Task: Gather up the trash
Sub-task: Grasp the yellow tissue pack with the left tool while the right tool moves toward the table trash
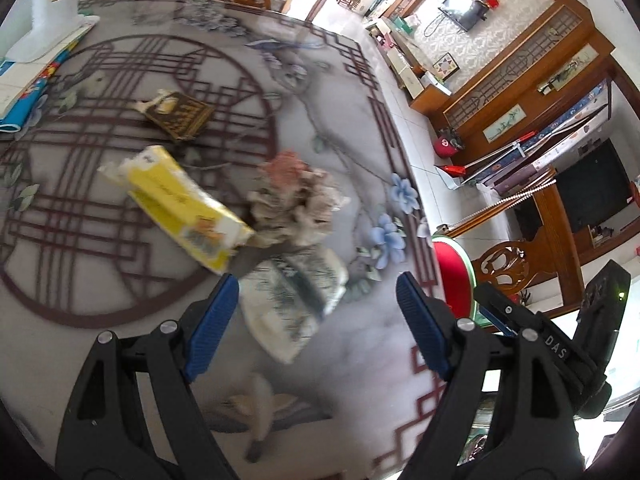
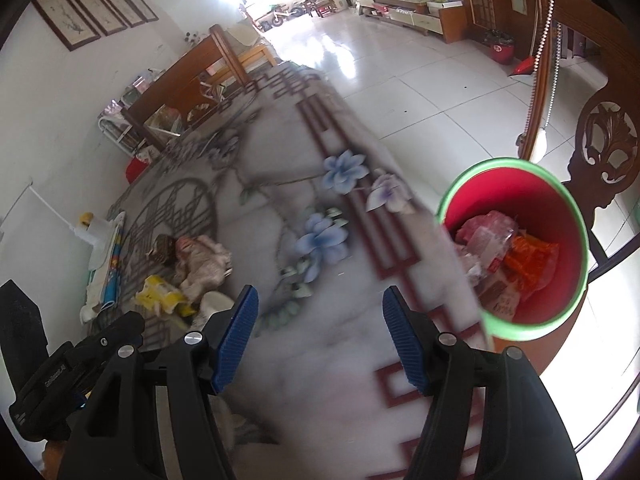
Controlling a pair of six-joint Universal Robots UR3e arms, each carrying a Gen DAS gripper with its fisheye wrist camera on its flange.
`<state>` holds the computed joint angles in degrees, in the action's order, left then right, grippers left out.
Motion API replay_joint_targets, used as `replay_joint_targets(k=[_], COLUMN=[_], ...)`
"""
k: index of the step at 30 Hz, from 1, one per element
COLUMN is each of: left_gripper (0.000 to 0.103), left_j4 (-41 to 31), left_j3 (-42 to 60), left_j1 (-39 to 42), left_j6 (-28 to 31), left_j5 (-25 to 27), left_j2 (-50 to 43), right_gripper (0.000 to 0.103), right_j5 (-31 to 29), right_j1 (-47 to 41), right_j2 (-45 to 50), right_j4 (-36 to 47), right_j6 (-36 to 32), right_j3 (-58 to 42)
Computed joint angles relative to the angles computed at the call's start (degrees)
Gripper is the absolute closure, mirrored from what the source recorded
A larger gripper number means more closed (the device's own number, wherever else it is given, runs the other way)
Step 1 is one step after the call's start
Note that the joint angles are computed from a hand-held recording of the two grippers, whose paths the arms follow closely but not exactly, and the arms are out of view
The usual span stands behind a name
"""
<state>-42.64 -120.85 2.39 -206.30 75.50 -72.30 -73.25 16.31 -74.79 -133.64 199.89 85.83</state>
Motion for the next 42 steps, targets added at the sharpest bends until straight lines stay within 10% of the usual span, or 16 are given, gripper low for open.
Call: replay_joint_targets(k=[14,29,35,42], left_gripper=[0.019,0.019,0.066,0.076], left_j4=[-25.34,-11.27,-12.86,-23.63], left_j3=[-9.47,-5.59,-6.23,-6.43], left_j1=[33.91,28.45,30.96,37.54], left_j6=[18.59,10.45,16.72,28.24], left_j5=[-11.48,-15.79,-18.64,-19.95], left_j2=[19.96,-2.47,-2.8,4.09], right_gripper=[0.041,0.041,0.041,0.04], right_j5=[-6.49,-10.49,-10.69,-9.57], right_j1=[12.55,13.87,14.67,16.02], right_j2=[7.7,5.46,7.38,12.02], right_j4=[0.05,1.19,2.74,5.89], right_j6=[8.44,12.23,11.82,10.64], right_j3=[-10.64,-8.58,-11.38,-18.0])
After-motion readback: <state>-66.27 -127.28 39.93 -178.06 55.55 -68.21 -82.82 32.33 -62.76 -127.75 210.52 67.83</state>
